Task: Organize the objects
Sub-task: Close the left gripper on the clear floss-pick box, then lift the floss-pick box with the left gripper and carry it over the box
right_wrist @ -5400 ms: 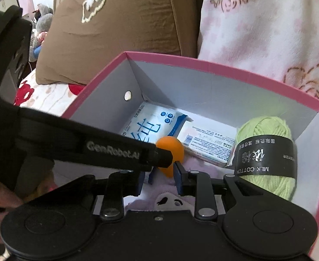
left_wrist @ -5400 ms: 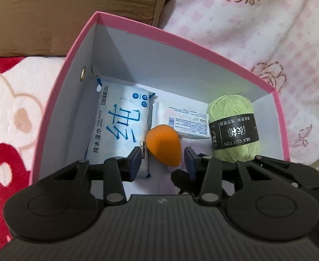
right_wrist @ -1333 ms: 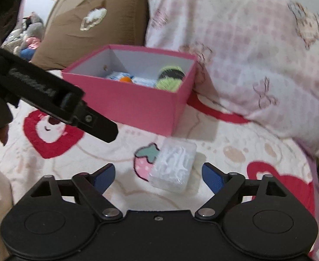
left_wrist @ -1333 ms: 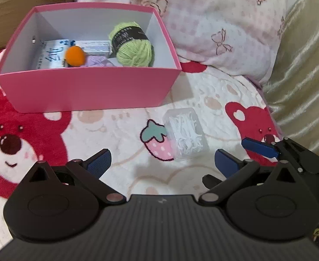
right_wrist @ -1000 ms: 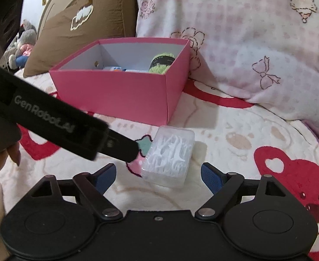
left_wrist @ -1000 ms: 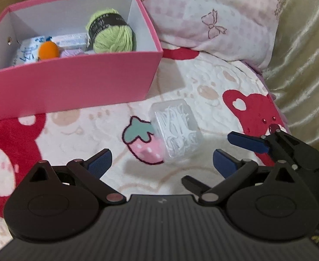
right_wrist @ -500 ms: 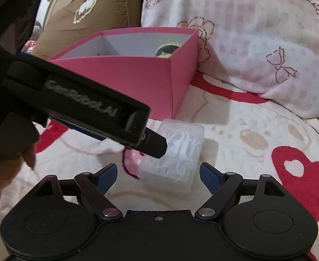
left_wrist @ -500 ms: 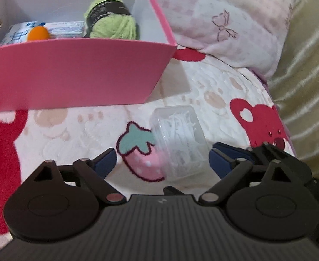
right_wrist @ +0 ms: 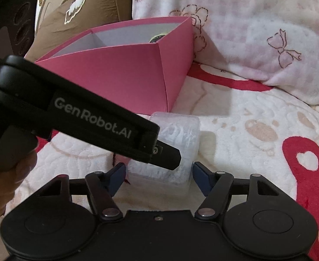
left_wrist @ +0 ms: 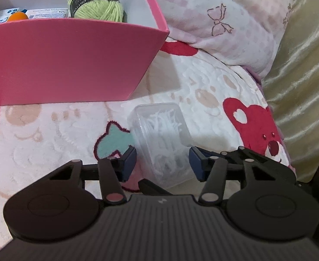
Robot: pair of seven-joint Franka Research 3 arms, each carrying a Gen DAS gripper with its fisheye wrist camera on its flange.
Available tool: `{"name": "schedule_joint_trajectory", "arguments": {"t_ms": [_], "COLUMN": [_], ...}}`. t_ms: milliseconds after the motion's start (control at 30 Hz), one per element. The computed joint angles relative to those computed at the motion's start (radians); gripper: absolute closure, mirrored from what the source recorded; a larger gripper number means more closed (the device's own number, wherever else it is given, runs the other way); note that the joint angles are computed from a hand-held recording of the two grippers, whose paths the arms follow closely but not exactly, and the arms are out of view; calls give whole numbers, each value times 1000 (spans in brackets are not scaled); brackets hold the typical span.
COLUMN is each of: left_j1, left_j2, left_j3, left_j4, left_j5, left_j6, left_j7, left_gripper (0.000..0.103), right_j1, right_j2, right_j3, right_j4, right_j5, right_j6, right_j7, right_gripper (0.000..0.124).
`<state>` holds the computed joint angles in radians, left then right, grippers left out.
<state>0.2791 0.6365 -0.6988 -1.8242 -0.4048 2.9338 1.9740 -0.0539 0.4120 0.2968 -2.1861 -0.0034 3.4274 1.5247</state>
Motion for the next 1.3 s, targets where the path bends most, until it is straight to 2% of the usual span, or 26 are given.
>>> {"name": "schedule_joint_trajectory", "arguments": {"t_ms": [267,333,433,500,600,733,767,800,867,900,1000,1067,1200,1233,1300], "left_j1": [-5,-8,-5,1,-1,-11,-19,-20,0,7,15,-1,-73,-78,-85], "left_j2": [12,13,12,6,-14,-51,-68,-84,-107,-118,-158,-193,-264,-279,-313], "left_j3": [5,8,6,0,6,26,38,43,28,26,26,47,153,165,183], "left_j4": [15,18,16,6,-11,-34,-43,-53,-72,-77,-102,-123,-130,-136,-155], "left_j5": [4,2,-7,-12,-8,-11,-10,-15,-49,-67,-128,-152,-146,-158,-189], "left_j6": [-2,-2,1,7,1,-13,-19,-24,-35,-47,-56,-60,-146,-156,-170], "left_j7": [-30,-41,-56,-60,-74,-92,-100,-102,-82,-71,-34,-25,-91,-84,-59], "left_gripper": [54,55,55,56,56,56,56,56,56,56,56,56,56,56,56], "right_j1": [-9,8,78,156,178,277,261,211,119,103,97,105,116,93,100], "right_j2": [38,51,52,46,39,15,8,2,-7,-13,-41,-57,-86,-92,-110], "right_j3": [12,-2,-61,-126,-139,-218,-200,-151,-64,-47,-38,-43,-42,-19,-18], "right_j4": [34,44,47,46,40,34,30,23,2,-8,-31,-42,-61,-66,-84], "right_j5": [20,32,82,143,179,254,256,236,187,175,153,146,125,102,91], "right_j6": [1,8,26,35,41,8,1,-2,8,15,20,17,1,-5,2], "right_j7": [34,36,32,21,23,-23,-20,-5,28,42,77,96,122,134,142], "right_gripper": [49,49,49,53,53,54,54,54,54,54,54,54,54,54,54]}}
